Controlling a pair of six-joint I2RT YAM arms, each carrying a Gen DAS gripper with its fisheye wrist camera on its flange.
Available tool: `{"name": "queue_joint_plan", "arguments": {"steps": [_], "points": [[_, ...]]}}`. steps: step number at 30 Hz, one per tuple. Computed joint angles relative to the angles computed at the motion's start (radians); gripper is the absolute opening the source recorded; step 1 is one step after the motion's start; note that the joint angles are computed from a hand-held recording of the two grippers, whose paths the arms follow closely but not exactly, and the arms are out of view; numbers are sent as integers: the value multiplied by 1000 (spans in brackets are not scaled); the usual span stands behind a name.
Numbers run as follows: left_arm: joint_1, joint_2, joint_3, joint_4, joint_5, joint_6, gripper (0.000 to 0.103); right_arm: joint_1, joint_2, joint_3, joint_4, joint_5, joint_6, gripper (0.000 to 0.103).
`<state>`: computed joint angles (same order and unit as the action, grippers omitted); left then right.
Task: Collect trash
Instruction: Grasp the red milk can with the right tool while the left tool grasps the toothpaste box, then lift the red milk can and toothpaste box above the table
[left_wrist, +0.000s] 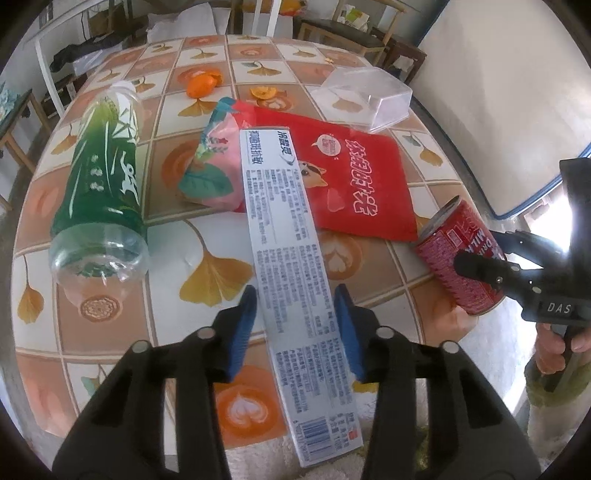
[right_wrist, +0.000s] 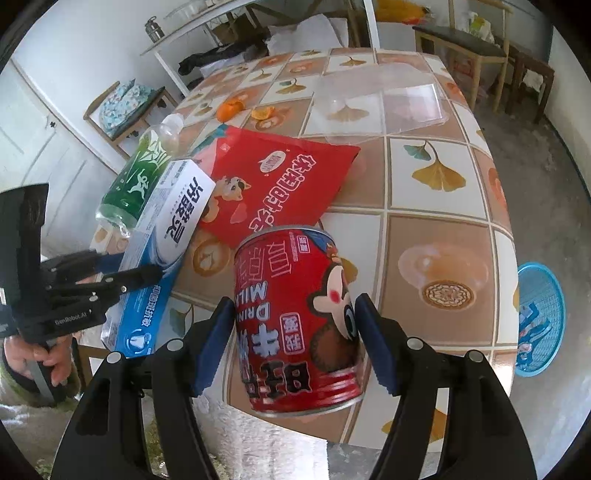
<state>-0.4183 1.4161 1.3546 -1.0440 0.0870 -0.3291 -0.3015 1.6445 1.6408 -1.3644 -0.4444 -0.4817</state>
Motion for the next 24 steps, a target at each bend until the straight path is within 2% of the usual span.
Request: {"name": "queue_joint_plan", "arguments": {"steps": [8,24], "points": [[-14,-33,-35,31,-13,-15,38,15,6,-3,9,12,31,67],[-50,-79,-60,52,-44,-29,35,52,-3,-26,26,70,18,71]]}}
